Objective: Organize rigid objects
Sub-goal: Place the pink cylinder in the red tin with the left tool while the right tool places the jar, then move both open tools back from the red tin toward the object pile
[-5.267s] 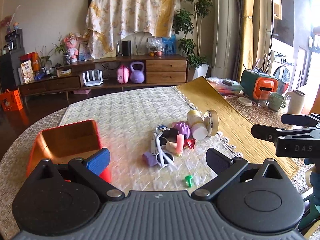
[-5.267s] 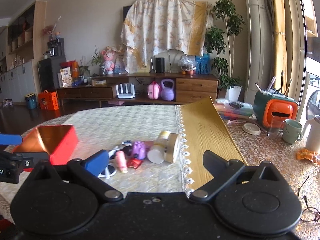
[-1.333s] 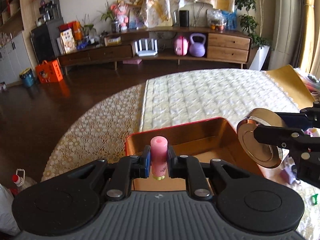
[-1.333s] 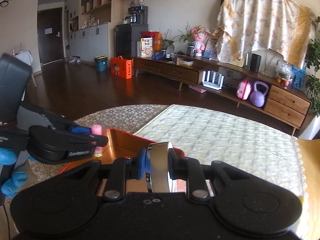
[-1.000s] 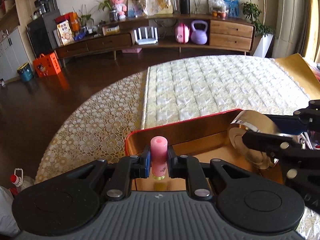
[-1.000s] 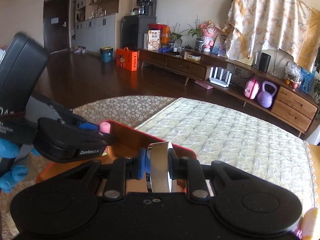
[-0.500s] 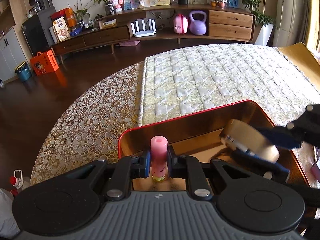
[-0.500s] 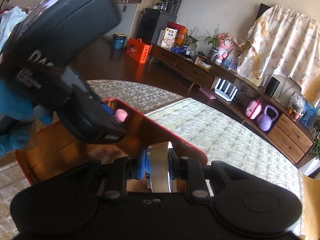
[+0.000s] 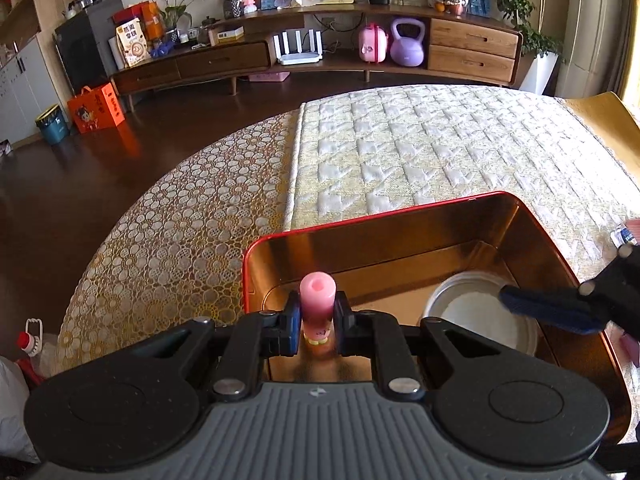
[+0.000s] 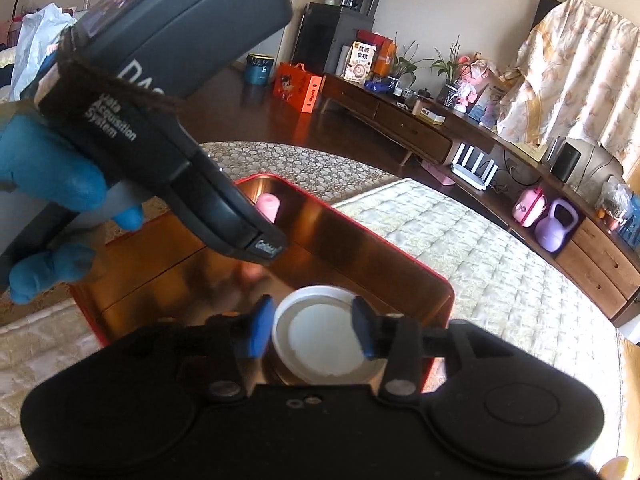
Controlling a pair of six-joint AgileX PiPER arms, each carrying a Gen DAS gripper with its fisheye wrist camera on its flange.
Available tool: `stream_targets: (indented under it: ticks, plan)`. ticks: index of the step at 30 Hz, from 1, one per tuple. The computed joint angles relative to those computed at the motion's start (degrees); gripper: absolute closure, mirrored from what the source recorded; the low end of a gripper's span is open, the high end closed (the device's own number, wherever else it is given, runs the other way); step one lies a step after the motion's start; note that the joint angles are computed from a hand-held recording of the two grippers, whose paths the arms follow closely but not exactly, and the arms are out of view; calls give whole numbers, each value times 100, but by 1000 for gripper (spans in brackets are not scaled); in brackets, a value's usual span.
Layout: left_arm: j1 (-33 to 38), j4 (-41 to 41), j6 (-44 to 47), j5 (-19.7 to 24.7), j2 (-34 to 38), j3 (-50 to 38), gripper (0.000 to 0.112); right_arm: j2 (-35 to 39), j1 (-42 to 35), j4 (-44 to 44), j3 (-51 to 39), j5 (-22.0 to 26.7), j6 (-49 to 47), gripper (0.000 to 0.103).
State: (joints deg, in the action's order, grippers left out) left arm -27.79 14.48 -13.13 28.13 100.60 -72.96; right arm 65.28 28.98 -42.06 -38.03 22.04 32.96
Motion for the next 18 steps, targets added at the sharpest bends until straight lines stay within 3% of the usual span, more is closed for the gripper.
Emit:
stream_targets:
  ticks: [5, 9, 18]
  plan:
    - [-15, -61, -15, -9, -204, 166, 96, -350, -254, 1159, -56, 146, -1068, 53]
    - [5, -214, 22, 37, -406, 296, 96, -730, -701, 2703, -160, 357, -2418, 46]
    - [-73, -573, 130, 34, -1131, 782, 91, -1898, -2051, 5260, -224, 1398, -4701, 41]
